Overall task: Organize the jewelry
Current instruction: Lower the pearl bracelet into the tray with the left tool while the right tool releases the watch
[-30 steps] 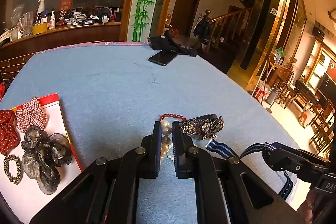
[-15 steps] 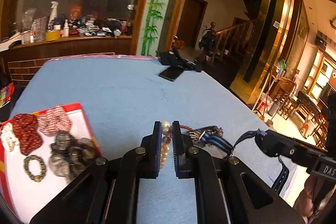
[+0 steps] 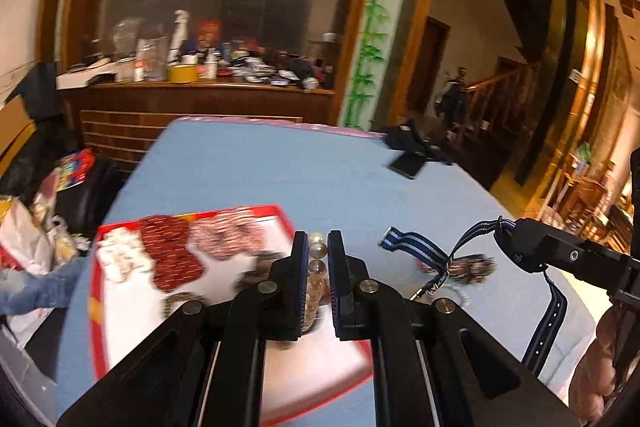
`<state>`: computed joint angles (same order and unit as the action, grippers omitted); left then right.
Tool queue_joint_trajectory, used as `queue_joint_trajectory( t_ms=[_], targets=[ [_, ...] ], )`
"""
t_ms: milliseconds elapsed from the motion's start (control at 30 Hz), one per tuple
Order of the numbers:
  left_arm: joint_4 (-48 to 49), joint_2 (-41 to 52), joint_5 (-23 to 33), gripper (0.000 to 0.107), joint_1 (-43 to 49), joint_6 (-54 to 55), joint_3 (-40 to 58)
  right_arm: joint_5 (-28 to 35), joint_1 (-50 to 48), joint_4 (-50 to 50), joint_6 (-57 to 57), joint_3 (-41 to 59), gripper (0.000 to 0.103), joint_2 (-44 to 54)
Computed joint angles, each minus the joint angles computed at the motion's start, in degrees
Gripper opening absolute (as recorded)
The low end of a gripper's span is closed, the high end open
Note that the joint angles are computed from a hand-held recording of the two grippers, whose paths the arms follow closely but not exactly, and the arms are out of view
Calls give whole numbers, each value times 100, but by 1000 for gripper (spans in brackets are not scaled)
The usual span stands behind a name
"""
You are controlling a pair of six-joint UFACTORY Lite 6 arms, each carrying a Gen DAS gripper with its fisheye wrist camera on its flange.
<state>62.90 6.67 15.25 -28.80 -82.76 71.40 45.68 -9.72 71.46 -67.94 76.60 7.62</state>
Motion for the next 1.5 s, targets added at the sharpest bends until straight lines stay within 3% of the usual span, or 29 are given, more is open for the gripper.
queue_joint_trajectory(
  t_ms=[367,600,1400,1500],
  targets=[
    [-502,-192,-552,9,1197,517,-869,-418,1280,-240,590,834,43,1185],
    [-229,133,-802,9,1635,210,-991,-606,1855,-227,600,1032,43,1629],
    [-785,1011,-981,9,1985,533,-806,-1405,2578,-1031,927,1654,43,3233],
    [-163,989,-943,9,1979,-87,-840,-1486,2651,-1108,946,1663,43,3277]
  ],
)
